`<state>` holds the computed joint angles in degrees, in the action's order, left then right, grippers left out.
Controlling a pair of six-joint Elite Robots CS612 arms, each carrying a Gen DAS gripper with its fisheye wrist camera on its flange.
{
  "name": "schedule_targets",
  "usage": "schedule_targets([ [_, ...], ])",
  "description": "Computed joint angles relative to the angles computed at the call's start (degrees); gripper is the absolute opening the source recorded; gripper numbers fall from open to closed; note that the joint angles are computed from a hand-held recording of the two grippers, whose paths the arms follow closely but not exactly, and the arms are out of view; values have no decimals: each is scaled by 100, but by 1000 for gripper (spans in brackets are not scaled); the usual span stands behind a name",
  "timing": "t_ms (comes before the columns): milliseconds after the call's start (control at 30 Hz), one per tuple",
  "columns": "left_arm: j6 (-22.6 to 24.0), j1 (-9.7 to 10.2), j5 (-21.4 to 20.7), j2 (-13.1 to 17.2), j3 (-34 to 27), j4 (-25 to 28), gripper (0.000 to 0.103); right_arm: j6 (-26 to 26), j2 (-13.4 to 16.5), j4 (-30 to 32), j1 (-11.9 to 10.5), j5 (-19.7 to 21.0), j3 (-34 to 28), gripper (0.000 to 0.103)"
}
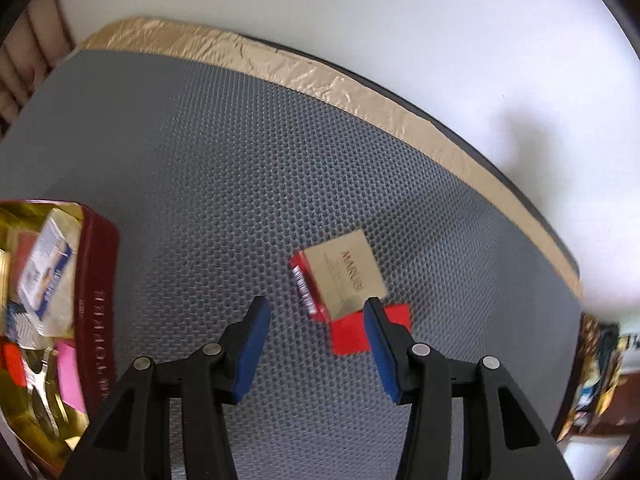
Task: Organize rigid objects
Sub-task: 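Move both grippers back toward the red bar and red-and-tan box, then grasp the tan MARUBI box with the left gripper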
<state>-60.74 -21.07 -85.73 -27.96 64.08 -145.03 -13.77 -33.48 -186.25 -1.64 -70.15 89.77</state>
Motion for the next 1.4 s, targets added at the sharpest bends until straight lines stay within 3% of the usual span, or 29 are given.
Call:
schedule_targets([
  [133,-75,52,-190,129,-203,-121,50,38,3,29,-40,202,-22,97],
  [433,-110,88,-47,399,-765,498,50,135,0,43,-100,475,-30,97],
  [800,-363,135,-59,565,-875,649,49,230,-22,68,-126,497,-15,99],
  [967,-223,97,38,395,-421,164,48,218,-25,215,-123,466,-46,99],
  [1167,-212,-29,-139,-66,707,-977,48,171,1,444,-93,371,-141,99],
  [1400,-208,-249,92,-498,1763,-1753,48,-106,23,1146,61,-191,-349,99],
])
